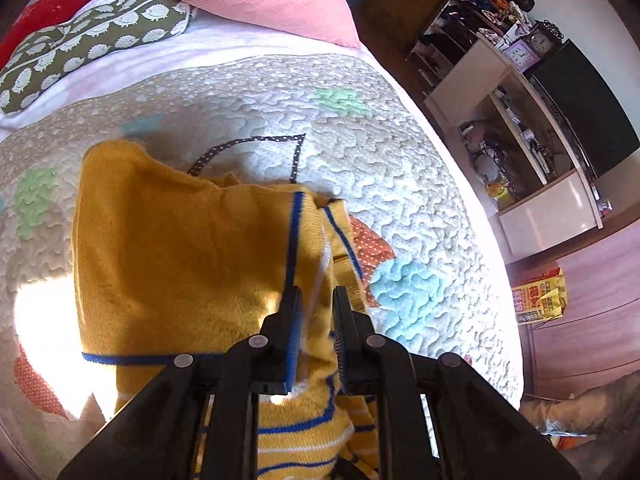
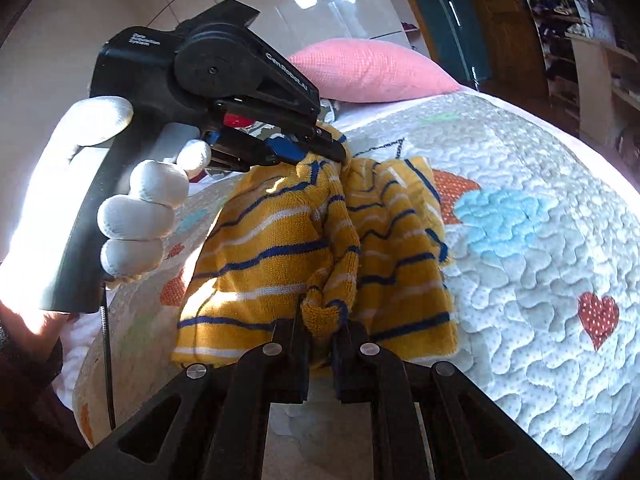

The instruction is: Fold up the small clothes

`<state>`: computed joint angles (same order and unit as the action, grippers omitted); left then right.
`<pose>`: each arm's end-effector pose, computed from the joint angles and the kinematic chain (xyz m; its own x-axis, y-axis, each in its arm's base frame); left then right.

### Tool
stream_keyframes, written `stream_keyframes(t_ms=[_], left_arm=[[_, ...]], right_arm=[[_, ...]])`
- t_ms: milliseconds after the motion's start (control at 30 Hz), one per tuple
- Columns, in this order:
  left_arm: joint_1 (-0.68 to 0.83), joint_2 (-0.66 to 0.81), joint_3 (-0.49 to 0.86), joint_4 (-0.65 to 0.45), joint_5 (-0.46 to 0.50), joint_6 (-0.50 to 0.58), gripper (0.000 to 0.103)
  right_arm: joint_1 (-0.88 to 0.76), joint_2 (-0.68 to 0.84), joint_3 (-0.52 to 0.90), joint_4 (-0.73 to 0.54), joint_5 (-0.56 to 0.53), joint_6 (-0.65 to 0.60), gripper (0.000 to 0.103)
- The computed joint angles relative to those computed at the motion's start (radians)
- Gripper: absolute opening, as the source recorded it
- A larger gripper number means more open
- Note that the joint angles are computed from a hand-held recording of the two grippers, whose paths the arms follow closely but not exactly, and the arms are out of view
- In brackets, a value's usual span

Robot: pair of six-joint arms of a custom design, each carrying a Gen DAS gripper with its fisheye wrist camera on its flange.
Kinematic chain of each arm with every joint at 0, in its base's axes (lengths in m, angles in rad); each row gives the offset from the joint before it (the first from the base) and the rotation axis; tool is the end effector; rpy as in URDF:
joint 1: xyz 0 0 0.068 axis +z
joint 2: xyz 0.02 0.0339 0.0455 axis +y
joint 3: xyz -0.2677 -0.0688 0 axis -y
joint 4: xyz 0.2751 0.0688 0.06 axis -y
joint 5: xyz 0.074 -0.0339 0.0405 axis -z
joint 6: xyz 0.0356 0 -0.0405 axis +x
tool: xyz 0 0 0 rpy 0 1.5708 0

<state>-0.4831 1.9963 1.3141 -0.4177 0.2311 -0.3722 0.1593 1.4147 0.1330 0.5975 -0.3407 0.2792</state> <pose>0.3780 -0.2075 0.1336 -0.9330 0.0897 -0.3484 0.2199 0.9086 -0.3551 0.1933 0.0431 0.0634 -0.7115 0.1488 -0.6867 -0.2175 0.8827 0.4166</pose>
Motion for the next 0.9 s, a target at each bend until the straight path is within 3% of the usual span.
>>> stream_keyframes(t_ms=[100, 233, 367, 433, 467, 567, 667, 733, 767, 800, 900], left_arm=[[-0.007, -0.11, -0.083, 0.023, -0.036, 0.009, 0.021], [0.012, -0.36, -0.303, 0.079, -0.144, 0.038, 0.047], [0.054, -0.634, -0.58, 0.116, -0.276, 0.089, 0.05], [0.078, -0.767, -0.717, 0.132, -0.324, 0.089, 0.05], [0.102, -0.827, -0.78, 0.137, -0.309, 0.077, 0.05], [0.177, -0.984, -0.944, 0.137, -0.239, 0.013, 0.05], [0.18, -1.154, -1.073, 0.102, -0.273, -0.052, 0.05], [0.183, -1.269, -1.136, 0.049, -0.269, -0.096, 0.05], [0.195, -1.315, -1.157, 0.017, -0.251, -0.106, 0.05], [0.204, -1.351, -1.175, -0.012, -0.233, -0.114, 0.05], [0.178, -1.406, -1.206, -0.06, -0.245, -0.147, 0.05]], right_arm=[[-0.032, 0.008, -0.024, 0.002, -0.042, -0.005, 0.009], [-0.048, -0.084, -0.033, -0.092, -0.077, -0.027, 0.013], [-0.176, -0.346, -0.077, -0.283, -0.188, -0.056, 0.031], [-0.241, -0.384, -0.062, -0.315, -0.248, -0.068, 0.043], [-0.251, -0.334, -0.024, -0.31, -0.247, -0.069, 0.047], [-0.208, -0.101, 0.123, -0.246, -0.241, -0.063, 0.048], [-0.125, 0.108, 0.268, -0.234, -0.189, -0.057, 0.048], [-0.106, 0.24, 0.369, -0.267, -0.232, -0.043, 0.048], [-0.106, 0.29, 0.413, -0.293, -0.278, -0.042, 0.038], [-0.1, 0.303, 0.439, -0.326, -0.29, -0.049, 0.02], [-0.087, 0.248, 0.462, -0.402, -0.218, -0.094, 0.018]])
